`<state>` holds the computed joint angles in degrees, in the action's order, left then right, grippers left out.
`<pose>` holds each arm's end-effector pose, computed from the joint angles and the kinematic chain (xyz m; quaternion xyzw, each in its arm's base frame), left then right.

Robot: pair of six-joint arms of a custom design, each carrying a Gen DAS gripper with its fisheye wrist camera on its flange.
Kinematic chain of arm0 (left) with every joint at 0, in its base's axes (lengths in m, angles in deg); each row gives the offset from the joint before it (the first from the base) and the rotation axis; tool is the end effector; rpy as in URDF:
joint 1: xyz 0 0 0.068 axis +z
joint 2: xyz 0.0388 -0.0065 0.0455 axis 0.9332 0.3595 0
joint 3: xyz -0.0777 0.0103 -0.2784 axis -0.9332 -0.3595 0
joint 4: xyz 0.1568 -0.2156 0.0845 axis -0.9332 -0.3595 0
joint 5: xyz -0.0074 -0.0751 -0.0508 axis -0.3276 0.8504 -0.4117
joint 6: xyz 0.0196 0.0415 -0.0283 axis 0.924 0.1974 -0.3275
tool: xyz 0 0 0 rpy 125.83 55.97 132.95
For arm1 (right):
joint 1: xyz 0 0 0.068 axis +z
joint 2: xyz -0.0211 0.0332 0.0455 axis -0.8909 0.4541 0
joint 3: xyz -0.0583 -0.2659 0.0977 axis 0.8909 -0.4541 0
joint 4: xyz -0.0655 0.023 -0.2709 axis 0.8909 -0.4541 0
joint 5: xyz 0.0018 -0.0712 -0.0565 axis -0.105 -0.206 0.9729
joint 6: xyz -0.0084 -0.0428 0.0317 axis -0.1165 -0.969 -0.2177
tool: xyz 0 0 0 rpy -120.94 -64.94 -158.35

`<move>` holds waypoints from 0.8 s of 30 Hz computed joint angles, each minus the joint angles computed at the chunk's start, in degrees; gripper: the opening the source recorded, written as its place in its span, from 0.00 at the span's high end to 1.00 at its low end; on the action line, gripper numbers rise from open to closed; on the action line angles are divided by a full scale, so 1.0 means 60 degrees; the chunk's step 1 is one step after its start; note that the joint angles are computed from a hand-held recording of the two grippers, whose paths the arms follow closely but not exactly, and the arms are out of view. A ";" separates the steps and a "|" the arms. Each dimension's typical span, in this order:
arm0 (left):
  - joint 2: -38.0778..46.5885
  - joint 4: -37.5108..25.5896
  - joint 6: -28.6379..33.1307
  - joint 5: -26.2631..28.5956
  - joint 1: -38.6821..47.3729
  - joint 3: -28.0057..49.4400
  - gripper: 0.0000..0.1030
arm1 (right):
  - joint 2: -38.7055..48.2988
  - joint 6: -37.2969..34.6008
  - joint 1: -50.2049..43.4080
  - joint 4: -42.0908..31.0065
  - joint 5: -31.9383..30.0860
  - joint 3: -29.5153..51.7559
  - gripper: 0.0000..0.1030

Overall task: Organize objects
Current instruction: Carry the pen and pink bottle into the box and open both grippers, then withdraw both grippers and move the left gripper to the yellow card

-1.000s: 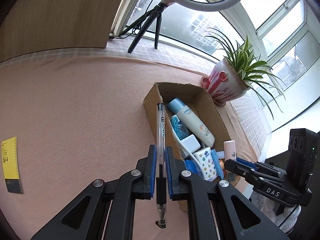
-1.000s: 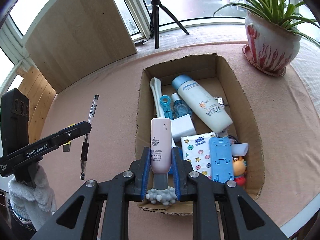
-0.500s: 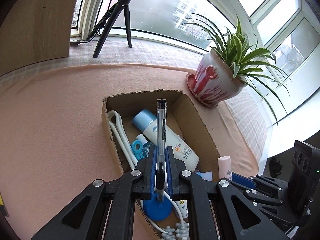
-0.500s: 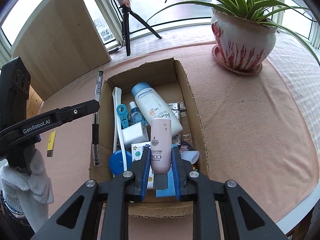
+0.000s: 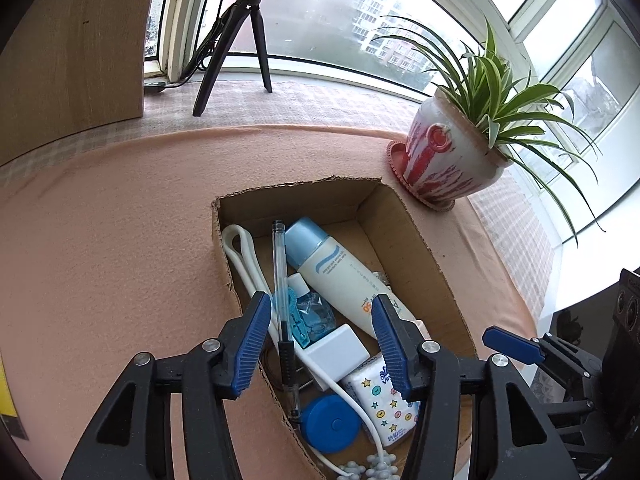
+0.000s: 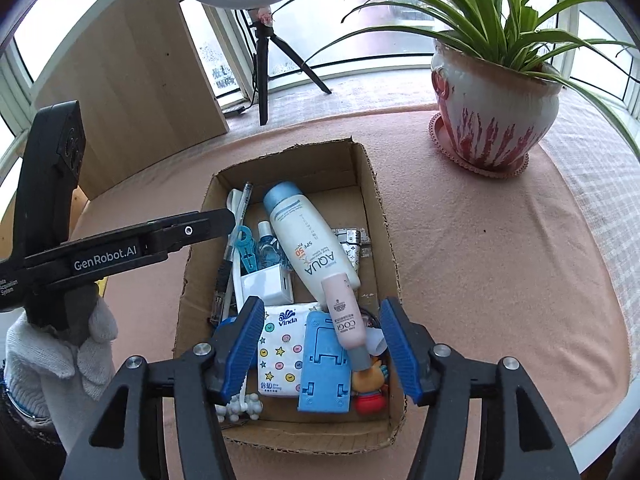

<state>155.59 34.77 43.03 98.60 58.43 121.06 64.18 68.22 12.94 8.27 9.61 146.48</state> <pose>0.2356 -0.0616 0.2107 0.2021 0.9243 -0.2553 0.1990 0.0864 0.2729 0.2457 0.1107 0.9545 0.0754 0.2664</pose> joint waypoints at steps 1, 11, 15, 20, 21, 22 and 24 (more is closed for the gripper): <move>-0.0006 -0.0059 0.0087 0.0045 0.0115 -0.0006 0.45 | 0.0023 0.0019 -0.0012 0.0004 -0.0017 0.0009 0.45; -0.0398 -0.1233 0.1935 0.0467 0.2390 -0.0136 0.45 | 0.0601 -0.0168 0.0010 0.0354 -0.0112 0.0575 0.45; -0.0258 -0.1880 0.3276 0.0601 0.4045 -0.0013 0.45 | 0.1201 -0.0413 0.0065 0.0662 -0.0132 0.1166 0.45; 0.0701 -0.2269 0.4878 0.0453 0.6224 0.0519 0.45 | 0.2161 -0.0826 0.0067 0.1109 -0.0328 0.2157 0.45; 0.0960 -0.2316 0.5161 0.0387 0.6621 0.0685 0.45 | 0.2413 -0.0911 0.0088 0.1105 -0.0376 0.2443 0.45; 0.1236 -0.2320 0.5415 0.0289 0.6988 0.0862 0.45 | 0.2669 -0.0996 0.0113 0.1078 -0.0415 0.2741 0.45; 0.1722 -0.2205 0.5904 0.0028 0.7666 0.1153 0.45 | 0.3154 -0.1125 0.0193 0.1056 -0.0449 0.3309 0.45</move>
